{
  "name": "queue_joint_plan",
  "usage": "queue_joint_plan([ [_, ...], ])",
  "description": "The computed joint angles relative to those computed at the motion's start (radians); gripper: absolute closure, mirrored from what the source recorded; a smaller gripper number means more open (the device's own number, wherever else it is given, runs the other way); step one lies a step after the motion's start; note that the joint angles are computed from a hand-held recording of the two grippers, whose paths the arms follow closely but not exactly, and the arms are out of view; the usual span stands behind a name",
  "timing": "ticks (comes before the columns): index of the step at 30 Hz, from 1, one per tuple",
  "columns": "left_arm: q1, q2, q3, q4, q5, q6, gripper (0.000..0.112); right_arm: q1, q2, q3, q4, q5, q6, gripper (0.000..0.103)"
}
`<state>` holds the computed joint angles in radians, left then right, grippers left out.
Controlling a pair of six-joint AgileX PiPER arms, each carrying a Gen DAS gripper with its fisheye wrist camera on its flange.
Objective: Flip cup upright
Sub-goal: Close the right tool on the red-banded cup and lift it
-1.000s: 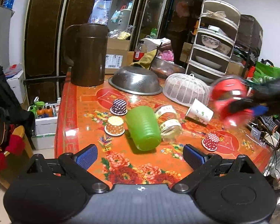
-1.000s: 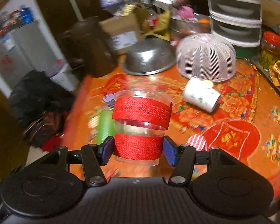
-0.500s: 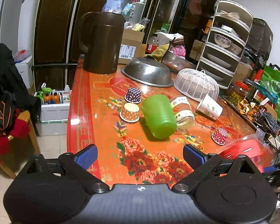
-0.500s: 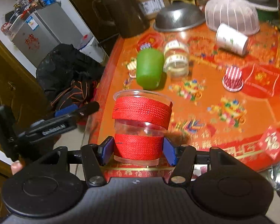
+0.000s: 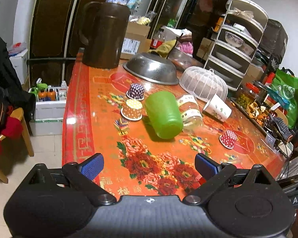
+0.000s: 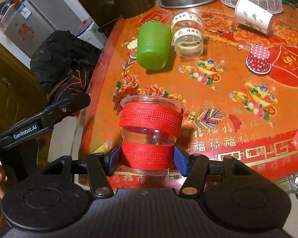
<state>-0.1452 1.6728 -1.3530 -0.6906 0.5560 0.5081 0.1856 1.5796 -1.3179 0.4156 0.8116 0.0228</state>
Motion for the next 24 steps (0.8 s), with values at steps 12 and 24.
queue_joint_plan([
  [12,-0.010,0.040,-0.070,0.011,0.108,-0.036,0.013,0.001,0.028,-0.001,-0.015,-0.003,-0.007,0.041],
  [24,-0.062,0.090,-0.204,0.119,0.251,-0.178,0.013,-0.046,0.016,0.039,0.100,-0.019,-0.128,0.025],
])
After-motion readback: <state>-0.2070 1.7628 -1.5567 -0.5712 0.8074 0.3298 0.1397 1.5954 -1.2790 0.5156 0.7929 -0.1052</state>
